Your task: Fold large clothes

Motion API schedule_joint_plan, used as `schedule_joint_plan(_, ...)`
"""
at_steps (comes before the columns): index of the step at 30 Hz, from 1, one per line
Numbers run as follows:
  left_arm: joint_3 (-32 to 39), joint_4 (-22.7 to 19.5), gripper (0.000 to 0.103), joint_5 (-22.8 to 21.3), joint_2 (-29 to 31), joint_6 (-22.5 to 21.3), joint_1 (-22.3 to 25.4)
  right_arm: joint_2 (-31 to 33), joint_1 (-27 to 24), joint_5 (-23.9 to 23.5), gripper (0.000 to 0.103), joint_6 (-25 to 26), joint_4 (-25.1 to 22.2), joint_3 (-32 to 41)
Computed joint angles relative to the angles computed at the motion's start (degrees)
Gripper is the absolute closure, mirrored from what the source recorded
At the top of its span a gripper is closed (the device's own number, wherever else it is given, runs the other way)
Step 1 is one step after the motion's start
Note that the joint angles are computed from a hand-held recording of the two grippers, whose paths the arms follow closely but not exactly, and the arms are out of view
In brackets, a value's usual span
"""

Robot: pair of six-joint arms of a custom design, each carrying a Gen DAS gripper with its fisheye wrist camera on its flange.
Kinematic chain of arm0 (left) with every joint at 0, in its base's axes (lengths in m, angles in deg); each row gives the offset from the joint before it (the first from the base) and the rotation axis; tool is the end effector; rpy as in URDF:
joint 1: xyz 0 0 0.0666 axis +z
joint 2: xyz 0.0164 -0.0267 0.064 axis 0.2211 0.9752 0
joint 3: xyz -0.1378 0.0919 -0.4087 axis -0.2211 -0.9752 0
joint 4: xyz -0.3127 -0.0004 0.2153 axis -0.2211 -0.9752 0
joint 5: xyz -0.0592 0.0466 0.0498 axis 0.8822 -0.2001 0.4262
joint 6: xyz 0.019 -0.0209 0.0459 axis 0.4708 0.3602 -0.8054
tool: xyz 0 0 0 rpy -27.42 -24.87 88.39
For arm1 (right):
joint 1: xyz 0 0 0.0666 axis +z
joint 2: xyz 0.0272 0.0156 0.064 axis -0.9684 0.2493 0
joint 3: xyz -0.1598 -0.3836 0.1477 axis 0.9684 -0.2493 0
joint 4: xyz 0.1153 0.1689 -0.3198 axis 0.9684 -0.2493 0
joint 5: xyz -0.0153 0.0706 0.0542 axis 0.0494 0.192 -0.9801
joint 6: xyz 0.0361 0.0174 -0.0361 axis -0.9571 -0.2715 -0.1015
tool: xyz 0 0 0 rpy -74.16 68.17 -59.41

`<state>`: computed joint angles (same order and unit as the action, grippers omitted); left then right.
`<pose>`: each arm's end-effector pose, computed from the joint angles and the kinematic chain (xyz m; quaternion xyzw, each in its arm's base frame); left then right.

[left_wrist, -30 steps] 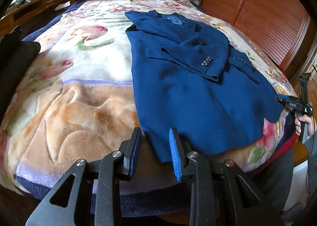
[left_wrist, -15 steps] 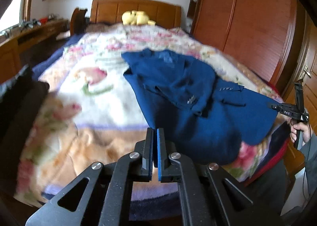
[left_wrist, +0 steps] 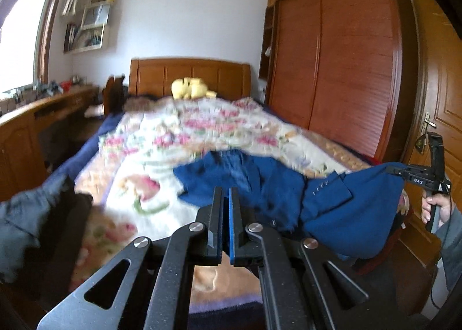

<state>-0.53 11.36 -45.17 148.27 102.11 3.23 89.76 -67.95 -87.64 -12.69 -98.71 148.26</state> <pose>0.4067 -0.0576 0.4924 -0.1143 0.8165 0.0189 0.5657 0.6255 0.1002 0.4885 -0.3085 0.7852 0.1646 0.5111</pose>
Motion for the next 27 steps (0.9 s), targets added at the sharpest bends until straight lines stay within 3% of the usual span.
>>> schedule_joint_plan(18, 8.85, 2.51, 0.100, -1.57, -3.42, -11.02, -0.99, -14.90, -6.91, -7.71, 0.095, -2.36, 14.66, -9.84)
schedule_joint_plan(22, 9.99, 1.84, 0.100, -0.16, -1.66, -11.37, 0.36, -15.43, -7.07, -6.20, 0.095, -0.44, 14.34, -10.80)
schedule_joint_plan(27, 11.67, 0.16, 0.100, 1.71, 3.08, -9.90, 3.00, -11.54, -3.74, 0.53, 0.095, 3.88, 8.90, -8.07)
